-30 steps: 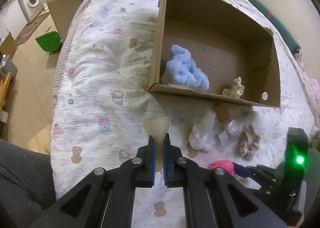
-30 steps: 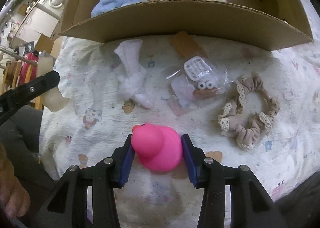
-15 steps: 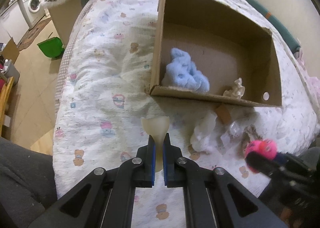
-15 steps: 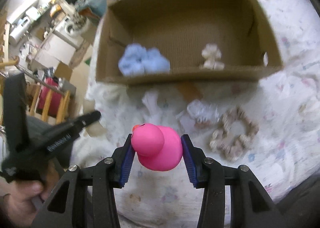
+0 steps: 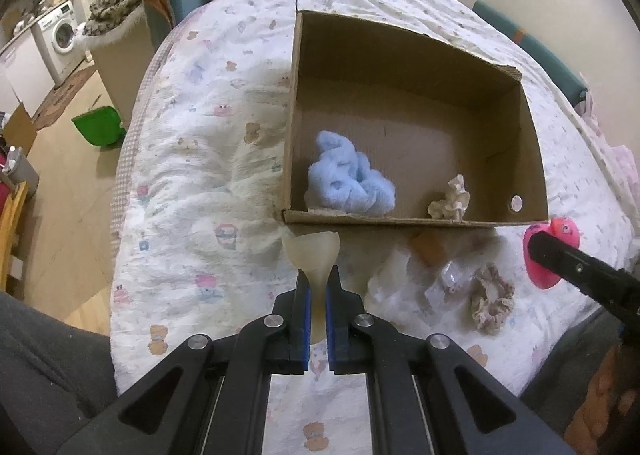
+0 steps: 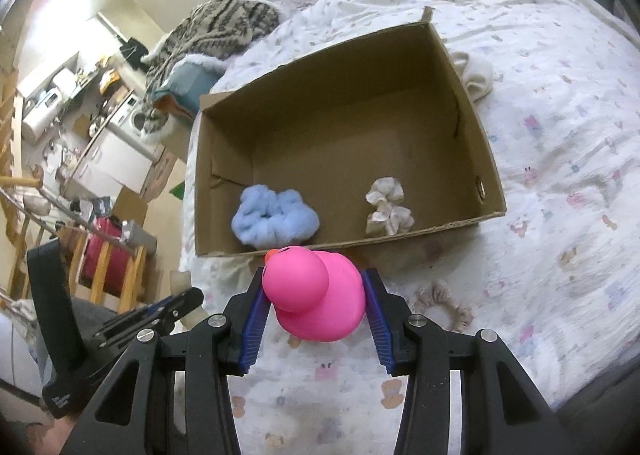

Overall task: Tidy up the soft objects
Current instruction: 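Carry sponge and duck into the box and open both tools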

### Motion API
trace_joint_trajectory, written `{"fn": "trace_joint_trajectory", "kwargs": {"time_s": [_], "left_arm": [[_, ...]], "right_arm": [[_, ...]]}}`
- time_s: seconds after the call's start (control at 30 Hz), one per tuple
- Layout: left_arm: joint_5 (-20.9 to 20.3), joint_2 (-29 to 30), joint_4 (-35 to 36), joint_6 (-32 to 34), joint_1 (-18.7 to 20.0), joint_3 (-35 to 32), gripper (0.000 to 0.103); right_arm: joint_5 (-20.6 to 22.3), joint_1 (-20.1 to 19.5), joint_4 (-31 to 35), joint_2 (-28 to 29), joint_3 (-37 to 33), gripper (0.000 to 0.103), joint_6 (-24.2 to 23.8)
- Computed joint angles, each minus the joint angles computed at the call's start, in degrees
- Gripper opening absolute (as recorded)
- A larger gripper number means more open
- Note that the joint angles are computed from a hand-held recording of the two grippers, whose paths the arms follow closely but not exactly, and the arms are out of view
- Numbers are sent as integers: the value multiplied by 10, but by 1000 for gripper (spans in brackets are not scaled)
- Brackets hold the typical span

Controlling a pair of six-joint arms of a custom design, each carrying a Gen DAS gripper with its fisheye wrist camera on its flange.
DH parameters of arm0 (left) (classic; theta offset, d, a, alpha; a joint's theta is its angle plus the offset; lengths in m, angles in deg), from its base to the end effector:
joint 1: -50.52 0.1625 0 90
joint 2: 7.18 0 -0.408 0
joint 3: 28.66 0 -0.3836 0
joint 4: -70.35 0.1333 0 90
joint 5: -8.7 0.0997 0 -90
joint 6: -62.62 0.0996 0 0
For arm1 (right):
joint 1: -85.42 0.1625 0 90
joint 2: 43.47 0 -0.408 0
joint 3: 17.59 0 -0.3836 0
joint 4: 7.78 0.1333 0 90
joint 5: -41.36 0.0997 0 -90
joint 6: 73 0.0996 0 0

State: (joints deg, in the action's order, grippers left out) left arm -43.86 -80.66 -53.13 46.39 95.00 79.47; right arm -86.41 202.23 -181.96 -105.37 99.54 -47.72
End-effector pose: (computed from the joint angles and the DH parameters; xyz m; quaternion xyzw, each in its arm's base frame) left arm -0.2421 -0.5094 0.2545 0.2426 0.9155 -0.1564 0.2804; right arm 0.3064 -0.4460 0.1867 -0.0687 -0.9171 0.3501 0.1777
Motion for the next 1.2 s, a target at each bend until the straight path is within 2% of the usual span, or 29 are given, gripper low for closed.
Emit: {"fn": "trace_joint_trajectory", "kwargs": {"time_s": [0.17, 0.27, 0.4, 0.53, 0.77, 0.9, 1.07, 1.2], "left_arm": [[5, 6, -14, 23, -7, 7, 6], [-11, 13, -3, 40, -7, 2, 6], [-10, 23, -13, 67, -11, -5, 6], [-15, 24, -11, 62, -13, -14, 6], [-27, 48, -3, 66, -16, -65, 6], [-21, 84, -34, 99, -14, -106, 6], [-20, 143, -45, 107, 4, -161, 6], [3, 175, -93, 147, 15, -162, 6]], "right_arm": [[-19, -1, -8, 8, 4, 48, 2], [-34, 2, -17, 11, 5, 48, -5], [-51, 9, -23, 1, 13, 48, -13], [-64, 5, -12, -9, 19, 48, 10], [-47, -14, -21, -16, -11, 48, -7], [-35, -32, -14, -15, -38, 48, -31], [-27, -53, 27, 6, -81, 48, -62], [-26, -70, 66, 28, -113, 48, -71]]}}
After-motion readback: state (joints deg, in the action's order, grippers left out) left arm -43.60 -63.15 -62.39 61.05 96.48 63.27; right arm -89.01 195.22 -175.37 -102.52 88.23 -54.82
